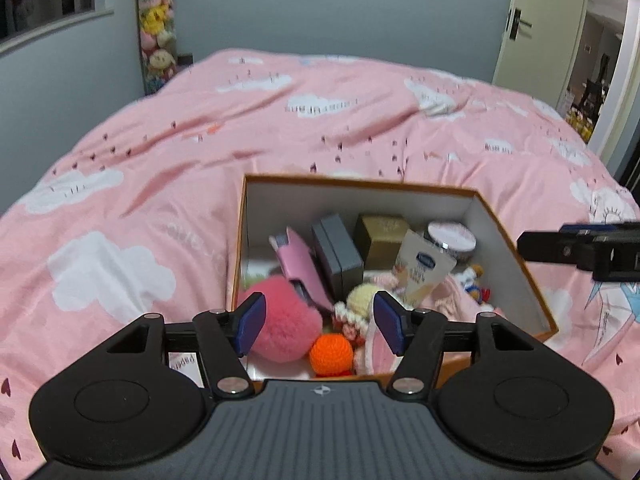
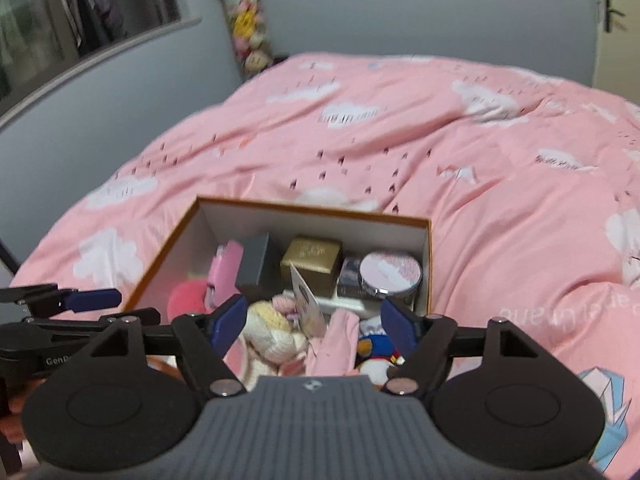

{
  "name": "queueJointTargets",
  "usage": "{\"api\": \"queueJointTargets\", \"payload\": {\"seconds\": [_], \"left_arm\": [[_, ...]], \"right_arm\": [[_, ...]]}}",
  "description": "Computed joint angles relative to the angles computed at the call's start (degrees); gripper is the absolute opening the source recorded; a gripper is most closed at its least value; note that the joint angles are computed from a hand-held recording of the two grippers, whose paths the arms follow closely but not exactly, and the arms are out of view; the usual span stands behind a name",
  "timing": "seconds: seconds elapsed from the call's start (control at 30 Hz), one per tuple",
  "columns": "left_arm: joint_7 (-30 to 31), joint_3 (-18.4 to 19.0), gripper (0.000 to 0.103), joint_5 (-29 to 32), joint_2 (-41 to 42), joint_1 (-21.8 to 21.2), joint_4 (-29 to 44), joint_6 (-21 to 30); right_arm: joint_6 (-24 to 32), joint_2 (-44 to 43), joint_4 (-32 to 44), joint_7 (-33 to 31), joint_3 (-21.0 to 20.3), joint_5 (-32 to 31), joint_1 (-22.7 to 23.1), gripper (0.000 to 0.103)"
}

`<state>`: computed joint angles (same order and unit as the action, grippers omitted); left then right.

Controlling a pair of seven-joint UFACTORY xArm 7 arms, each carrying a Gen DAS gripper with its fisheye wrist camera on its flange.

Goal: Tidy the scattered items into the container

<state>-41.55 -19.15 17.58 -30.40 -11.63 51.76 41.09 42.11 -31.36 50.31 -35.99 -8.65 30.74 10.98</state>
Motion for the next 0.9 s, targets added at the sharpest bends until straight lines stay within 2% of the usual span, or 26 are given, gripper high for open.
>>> {"api": "queueJointTargets", "payload": {"seconds": [0.2,0.3,0.5,0.6,0.9], "left_arm": [[-3.78,-3.30,0.076,5.78,-1.11,2.93,-0.73,-2.29],[-5.45,-4.62,0.079,8.31,-1.09,4.03,-0.97,-2.63],[-5.73,-3.68,0.079,8.28,-0.27,2.87,-2.31,-3.34],[-5.51,-3.22,0.079,7.53,0.98,2.17,-2.62,-2.17],[-5.73,-2.40,0.079,8.27,3.46,0.65,-2.83,0.30]], "right_arm": [[-15.12,-7.01,-10.72,1.60,3.08,0.17,1.44,0.082],[-19.08,-8.41,-13.92,3.96,3.24,-1.44,2.70,0.085],[-20.11,-8.72,-16.81,11.88,3.24,-5.16,2.95,0.087],[-20.38,-8.61,-18.03,14.64,3.65,-7.45,2.79,0.089],[-22.17,-9.03,-21.38,18.01,4.10,-12.21,3.86,0.092]]}}
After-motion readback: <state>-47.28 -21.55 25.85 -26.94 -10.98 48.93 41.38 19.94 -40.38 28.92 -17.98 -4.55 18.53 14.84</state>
